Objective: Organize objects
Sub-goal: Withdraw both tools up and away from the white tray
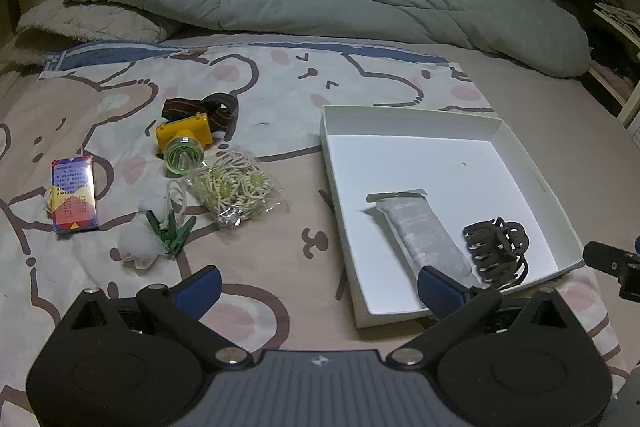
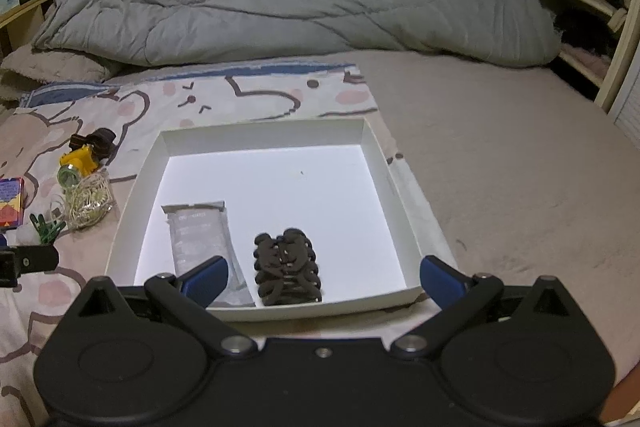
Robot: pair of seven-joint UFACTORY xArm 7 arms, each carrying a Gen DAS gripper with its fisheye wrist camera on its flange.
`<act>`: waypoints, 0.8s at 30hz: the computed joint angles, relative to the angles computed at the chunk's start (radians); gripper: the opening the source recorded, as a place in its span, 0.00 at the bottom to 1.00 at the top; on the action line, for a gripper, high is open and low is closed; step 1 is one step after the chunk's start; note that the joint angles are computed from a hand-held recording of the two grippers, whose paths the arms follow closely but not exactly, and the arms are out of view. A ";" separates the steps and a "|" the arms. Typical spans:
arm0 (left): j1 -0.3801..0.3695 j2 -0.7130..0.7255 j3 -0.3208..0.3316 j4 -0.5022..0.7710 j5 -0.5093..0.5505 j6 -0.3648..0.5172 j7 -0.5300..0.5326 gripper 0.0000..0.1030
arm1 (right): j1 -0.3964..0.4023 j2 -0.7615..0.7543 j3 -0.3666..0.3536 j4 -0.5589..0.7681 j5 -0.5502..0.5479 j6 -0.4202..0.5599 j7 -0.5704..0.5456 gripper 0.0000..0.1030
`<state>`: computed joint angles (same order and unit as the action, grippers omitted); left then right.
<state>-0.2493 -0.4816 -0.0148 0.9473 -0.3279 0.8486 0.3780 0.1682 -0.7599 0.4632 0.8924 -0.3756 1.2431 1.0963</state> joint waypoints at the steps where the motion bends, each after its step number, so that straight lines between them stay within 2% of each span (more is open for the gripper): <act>1: -0.001 0.002 0.005 0.003 -0.001 0.003 0.006 1.00 | -0.002 0.006 0.004 0.005 0.000 0.001 0.004 1.00; 13: 0.049 0.057 0.044 0.076 0.012 0.002 0.079 1.00 | -0.013 0.145 0.031 0.108 -0.061 -0.058 0.027 1.00; 24: 0.131 0.138 0.097 0.177 -0.006 0.013 0.163 1.00 | 0.039 0.357 0.031 0.277 -0.174 -0.097 0.071 1.00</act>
